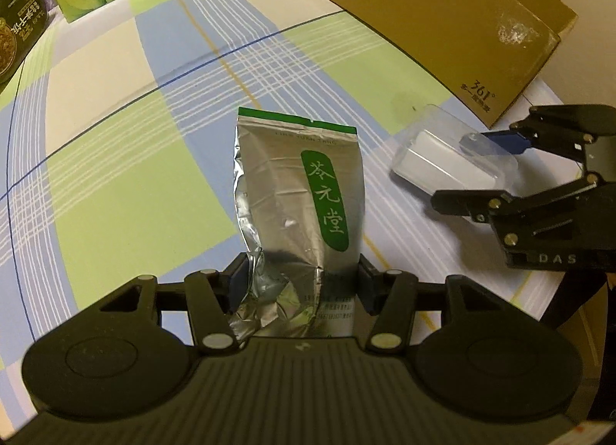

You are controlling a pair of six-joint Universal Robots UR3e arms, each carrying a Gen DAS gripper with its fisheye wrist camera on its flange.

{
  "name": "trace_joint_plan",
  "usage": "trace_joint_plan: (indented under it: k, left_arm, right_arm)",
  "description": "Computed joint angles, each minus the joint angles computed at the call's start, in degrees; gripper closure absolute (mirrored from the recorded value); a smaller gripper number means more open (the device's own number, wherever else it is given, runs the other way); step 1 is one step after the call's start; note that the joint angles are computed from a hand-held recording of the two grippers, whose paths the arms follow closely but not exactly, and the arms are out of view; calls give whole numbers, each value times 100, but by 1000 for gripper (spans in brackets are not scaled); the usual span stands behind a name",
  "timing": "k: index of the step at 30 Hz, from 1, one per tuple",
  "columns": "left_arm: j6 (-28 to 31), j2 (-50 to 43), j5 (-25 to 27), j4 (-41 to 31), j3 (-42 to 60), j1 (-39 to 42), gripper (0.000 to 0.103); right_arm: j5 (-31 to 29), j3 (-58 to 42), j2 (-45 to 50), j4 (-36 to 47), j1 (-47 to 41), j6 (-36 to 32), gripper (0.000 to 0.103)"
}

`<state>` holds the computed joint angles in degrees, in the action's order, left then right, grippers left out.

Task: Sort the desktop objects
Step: 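Carry the tea pouch and plastic tray over the cardboard box with both grippers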

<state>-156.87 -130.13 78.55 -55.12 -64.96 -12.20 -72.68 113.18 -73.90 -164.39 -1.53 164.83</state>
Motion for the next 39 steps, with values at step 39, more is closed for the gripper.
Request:
trace_joint_plan:
  k: [39]
  left_arm:
    - [-1957, 63, 79, -495, 2014, -917, 52]
  right_arm:
    - [664, 717, -2295, -189, -1272, 121, 49]
